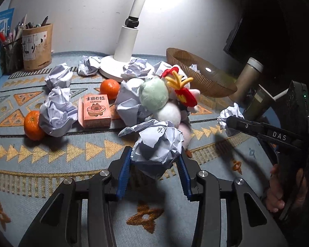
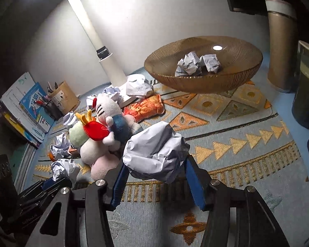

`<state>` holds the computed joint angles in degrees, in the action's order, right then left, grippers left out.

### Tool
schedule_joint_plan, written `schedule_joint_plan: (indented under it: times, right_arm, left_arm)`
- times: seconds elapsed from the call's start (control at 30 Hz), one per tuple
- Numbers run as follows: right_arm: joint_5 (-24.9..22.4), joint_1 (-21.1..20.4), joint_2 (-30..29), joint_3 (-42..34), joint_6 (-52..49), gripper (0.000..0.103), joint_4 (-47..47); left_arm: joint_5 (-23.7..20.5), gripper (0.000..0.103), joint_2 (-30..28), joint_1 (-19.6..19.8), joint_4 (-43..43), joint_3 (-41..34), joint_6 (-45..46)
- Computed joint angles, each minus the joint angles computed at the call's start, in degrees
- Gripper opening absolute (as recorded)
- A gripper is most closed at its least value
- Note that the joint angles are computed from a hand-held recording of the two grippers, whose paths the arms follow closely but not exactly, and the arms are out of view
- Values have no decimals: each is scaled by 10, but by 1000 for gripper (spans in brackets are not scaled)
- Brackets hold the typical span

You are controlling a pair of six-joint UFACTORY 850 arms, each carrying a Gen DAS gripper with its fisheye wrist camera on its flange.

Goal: Organize objects
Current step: 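Open both tools over the amber bowl to release the paper balls, then grasp the mandarin orange with the left tool while the right tool grasps the dango plush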

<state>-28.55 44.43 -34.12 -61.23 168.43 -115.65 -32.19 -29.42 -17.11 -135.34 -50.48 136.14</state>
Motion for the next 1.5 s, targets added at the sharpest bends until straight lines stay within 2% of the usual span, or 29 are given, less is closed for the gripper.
schedule_joint_plan:
  times: [0.1,0.2,0.3,0.4,0.5,0.53,0.57,0.63,0.7,0.77,0.9,1.07,1.2,1.23,1.27,1.3,1.37,1.43,1.5]
  right_arm:
    - [-25,-10,26,3,-63,53,45]
    - [-48,-35,44,-7,-113,54,93]
    - [-63,-68,44,-28,-146,54,123]
    - [-41,-103,28,-59,-188,54,164]
    - [-26,-124,9,-84,-222,55,187]
    - [-17,-130,4,-90,-231,60,191]
    - [-8,-135,0,-93,-237,66,193]
    - [-7,-140,-6,-98,-254,71,204]
    - [-18,-138,-9,-100,-283,73,226]
    - [-23,-136,-9,-94,-283,74,229]
    - [-8,-126,12,-63,-203,74,172]
    - [-29,-76,41,-34,-179,74,150]
    - [-53,-25,46,-31,-182,81,143]
    - [-63,-12,42,-34,-182,86,144]
    - [-75,1,35,-38,-184,89,148]
    - [-84,13,25,-44,-184,89,150]
    - [-84,28,2,-53,-158,89,127]
    - [-77,38,-22,-60,-114,89,84]
    - [-64,44,-52,-78,-98,89,59]
  left_arm:
    - [23,39,17,-12,73,-39,-83]
    - [69,39,6,-35,165,-122,-188]
    - [83,40,-44,-55,280,-232,-303]
    - [104,40,-115,-75,406,-348,-436]
    - [98,41,-183,-86,524,-445,-564]
    - [88,43,-203,-87,542,-471,-580]
    - [81,50,-220,-89,556,-492,-594]
    - [85,52,-248,-93,587,-527,-645]
    - [66,52,-273,-92,658,-561,-735]
    - [47,52,-280,-88,671,-568,-758]
    - [61,52,-234,-86,594,-498,-662]
    - [82,52,-102,-74,326,-319,-362]
    - [67,53,3,-51,91,-170,-131]
    - [62,64,24,-43,31,-136,-80]
    - [57,90,47,-35,-29,-101,-27]
    - [39,101,67,-24,-89,-66,29]
    - [-10,102,99,-6,-208,4,148]
    - [-22,102,108,4,-328,48,257]
    - [-30,102,92,27,-377,67,285]
